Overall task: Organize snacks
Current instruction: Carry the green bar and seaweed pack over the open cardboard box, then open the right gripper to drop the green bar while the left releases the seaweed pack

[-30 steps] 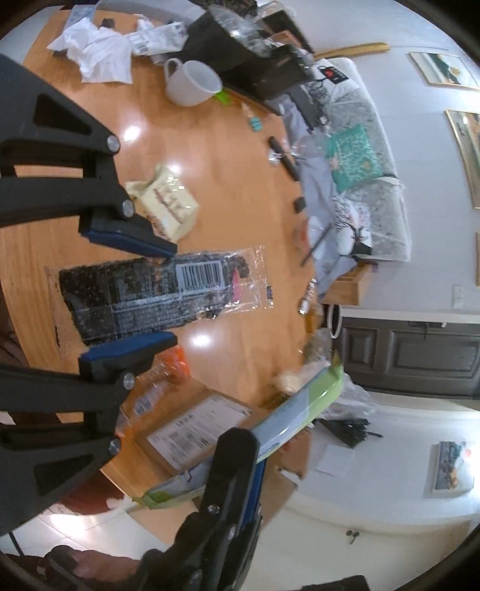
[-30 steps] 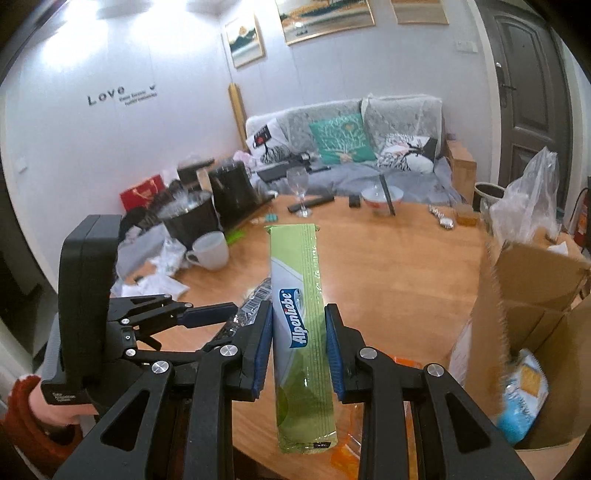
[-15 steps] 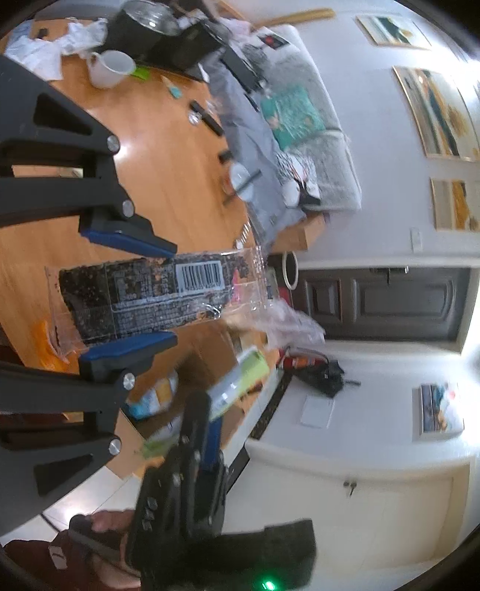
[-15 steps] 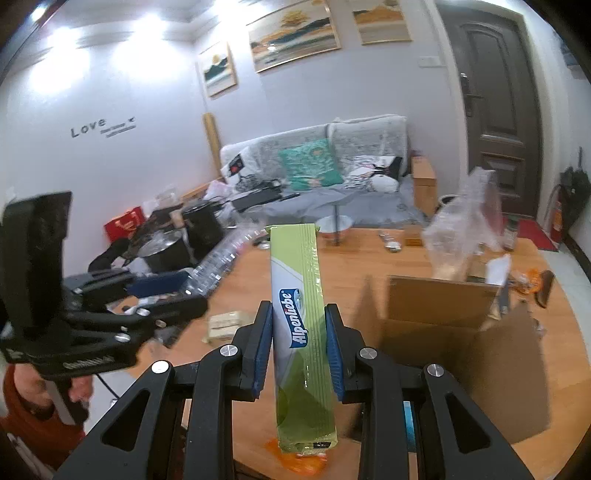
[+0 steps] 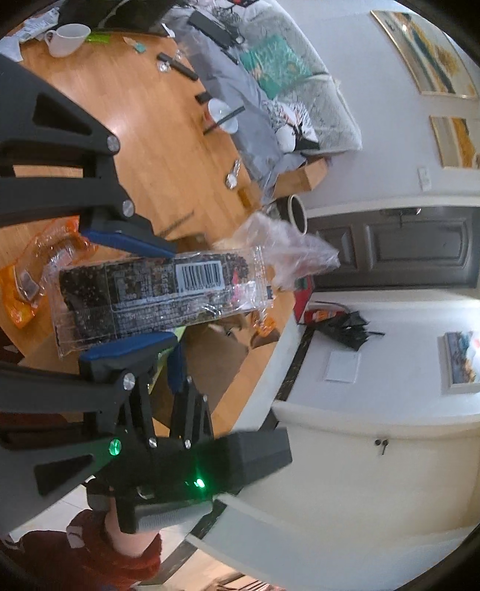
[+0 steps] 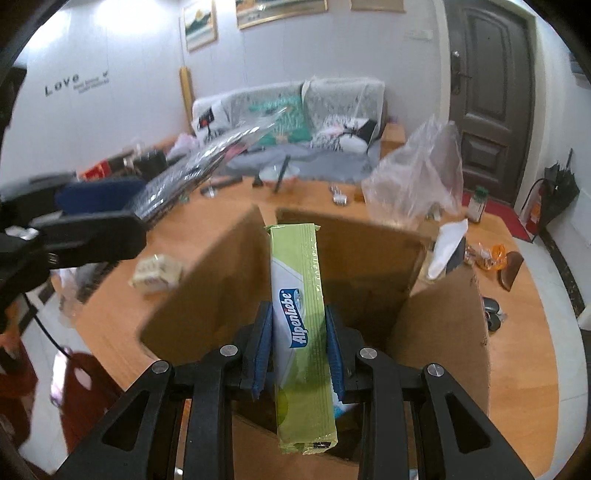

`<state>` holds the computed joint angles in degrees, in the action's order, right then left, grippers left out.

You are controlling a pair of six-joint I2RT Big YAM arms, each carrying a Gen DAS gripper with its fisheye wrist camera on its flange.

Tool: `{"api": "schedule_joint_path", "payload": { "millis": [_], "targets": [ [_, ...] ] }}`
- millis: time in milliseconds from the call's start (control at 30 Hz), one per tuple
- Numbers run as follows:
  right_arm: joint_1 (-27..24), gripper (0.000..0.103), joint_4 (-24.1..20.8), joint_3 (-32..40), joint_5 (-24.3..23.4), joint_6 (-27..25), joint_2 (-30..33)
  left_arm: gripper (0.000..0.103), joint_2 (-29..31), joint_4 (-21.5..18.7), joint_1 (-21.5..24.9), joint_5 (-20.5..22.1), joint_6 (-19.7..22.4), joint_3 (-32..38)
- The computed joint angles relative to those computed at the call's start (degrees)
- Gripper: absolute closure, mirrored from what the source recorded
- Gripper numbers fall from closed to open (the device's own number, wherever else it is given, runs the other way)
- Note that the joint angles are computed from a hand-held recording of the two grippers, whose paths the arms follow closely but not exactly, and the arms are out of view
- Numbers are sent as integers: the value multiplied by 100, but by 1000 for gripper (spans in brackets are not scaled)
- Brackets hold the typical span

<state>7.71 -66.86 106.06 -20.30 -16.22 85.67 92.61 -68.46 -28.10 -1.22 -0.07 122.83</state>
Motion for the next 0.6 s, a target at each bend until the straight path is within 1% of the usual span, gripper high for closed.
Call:
{"api": "schedule_joint_path", "payload": {
  "millis": [100, 233, 300, 400, 600],
  "targets": [
    [-14, 80, -137, 8, 72, -198, 98, 65, 205, -122, -86, -49, 63, 200],
    [-14, 80, -276, 90, 103, -266, 238, 65, 429, -253, -115, -65, 100, 424],
    [-23, 80, -311, 94, 86, -251, 266, 65, 468, -273, -124, -96, 81, 456],
    [-54, 79, -352, 157, 76, -236, 344, 65, 482, -293, -79, -30, 63, 447],
    [-20, 78, -415, 157, 163, -236, 443, 65, 497, -314, -88, -79, 58, 429]
  ]
}}
